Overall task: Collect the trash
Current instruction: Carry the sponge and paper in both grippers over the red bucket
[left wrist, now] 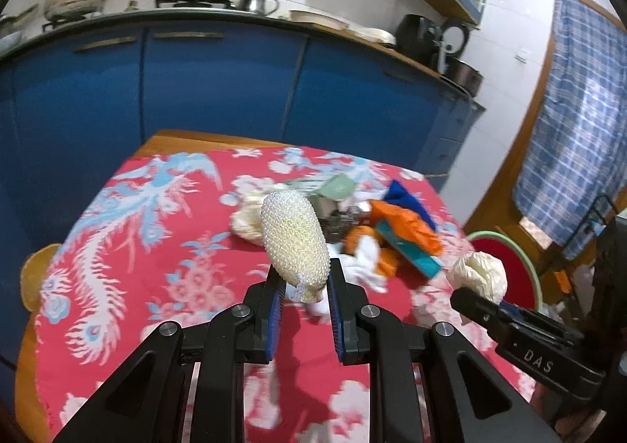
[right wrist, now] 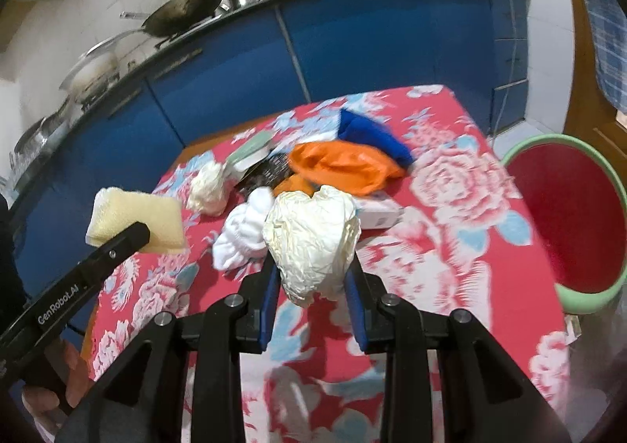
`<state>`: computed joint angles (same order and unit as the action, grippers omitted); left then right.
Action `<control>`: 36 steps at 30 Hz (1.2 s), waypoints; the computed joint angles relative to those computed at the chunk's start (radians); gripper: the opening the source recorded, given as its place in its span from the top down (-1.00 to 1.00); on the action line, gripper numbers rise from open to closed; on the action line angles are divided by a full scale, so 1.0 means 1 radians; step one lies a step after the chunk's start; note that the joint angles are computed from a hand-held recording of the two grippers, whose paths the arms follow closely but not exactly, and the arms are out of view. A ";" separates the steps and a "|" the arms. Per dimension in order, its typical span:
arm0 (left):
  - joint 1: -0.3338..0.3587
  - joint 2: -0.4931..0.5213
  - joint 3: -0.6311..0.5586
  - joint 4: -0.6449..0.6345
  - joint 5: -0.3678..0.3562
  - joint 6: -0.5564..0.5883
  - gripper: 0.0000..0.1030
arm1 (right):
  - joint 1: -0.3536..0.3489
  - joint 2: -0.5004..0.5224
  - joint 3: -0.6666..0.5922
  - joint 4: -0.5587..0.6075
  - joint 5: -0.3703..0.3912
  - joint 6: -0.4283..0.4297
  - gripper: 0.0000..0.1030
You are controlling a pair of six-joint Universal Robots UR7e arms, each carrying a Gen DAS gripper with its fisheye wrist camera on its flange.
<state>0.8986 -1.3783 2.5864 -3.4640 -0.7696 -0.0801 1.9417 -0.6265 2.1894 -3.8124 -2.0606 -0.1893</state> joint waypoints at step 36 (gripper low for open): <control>-0.154 0.322 -0.273 0.180 -0.258 0.049 0.56 | -0.155 -0.269 0.208 -0.253 -0.049 -0.037 0.30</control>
